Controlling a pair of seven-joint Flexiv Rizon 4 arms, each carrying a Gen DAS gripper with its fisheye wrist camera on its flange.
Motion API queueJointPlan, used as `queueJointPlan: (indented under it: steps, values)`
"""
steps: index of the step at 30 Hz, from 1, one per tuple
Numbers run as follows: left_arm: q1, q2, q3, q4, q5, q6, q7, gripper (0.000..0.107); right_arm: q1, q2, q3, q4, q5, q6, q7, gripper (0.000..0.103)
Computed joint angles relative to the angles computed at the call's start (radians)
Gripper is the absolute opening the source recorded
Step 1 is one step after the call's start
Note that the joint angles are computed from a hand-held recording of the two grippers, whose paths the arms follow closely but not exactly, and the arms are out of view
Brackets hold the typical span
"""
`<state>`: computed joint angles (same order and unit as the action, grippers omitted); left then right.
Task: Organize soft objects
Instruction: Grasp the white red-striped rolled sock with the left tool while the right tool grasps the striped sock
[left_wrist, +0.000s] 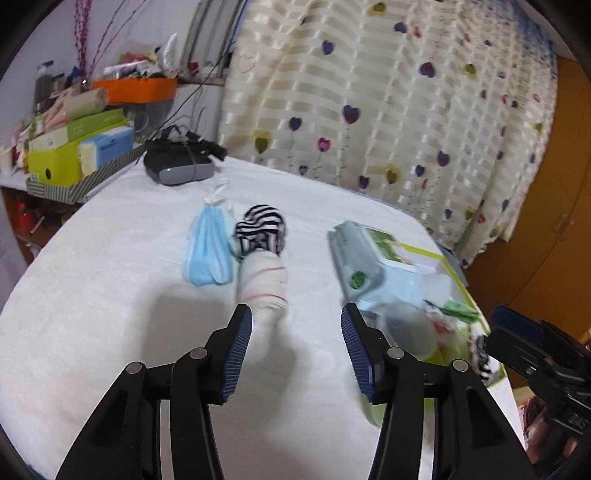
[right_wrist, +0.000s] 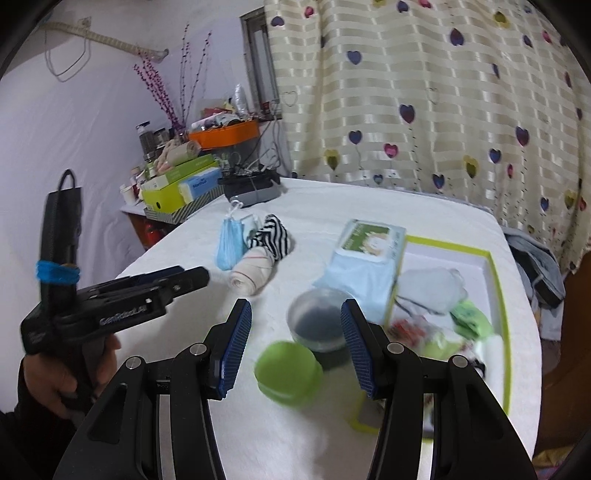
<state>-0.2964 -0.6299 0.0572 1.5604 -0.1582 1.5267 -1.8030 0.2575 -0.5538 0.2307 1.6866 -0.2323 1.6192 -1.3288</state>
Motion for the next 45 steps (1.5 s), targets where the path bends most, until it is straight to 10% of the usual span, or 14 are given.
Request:
queueJointPlan:
  steps: [25,37,45]
  values:
    - [0.020,-0.270,0.051,-0.460,0.112,-0.411,-0.118,0.047,-0.017,-0.123,0.059,-0.220,0.066,-0.127,-0.113,0.052]
    - [0.071,-0.156,-0.022,-0.233,0.081,-0.205,-0.113,0.043,0.009,-0.169,0.044,-0.349,0.076,-0.197,-0.162,0.052]
    - [0.091,-0.074,-0.035,-0.069,0.016,-0.057,-0.090,0.043,0.019,-0.297,0.113,-0.635,0.128,-0.462,-0.302,0.052]
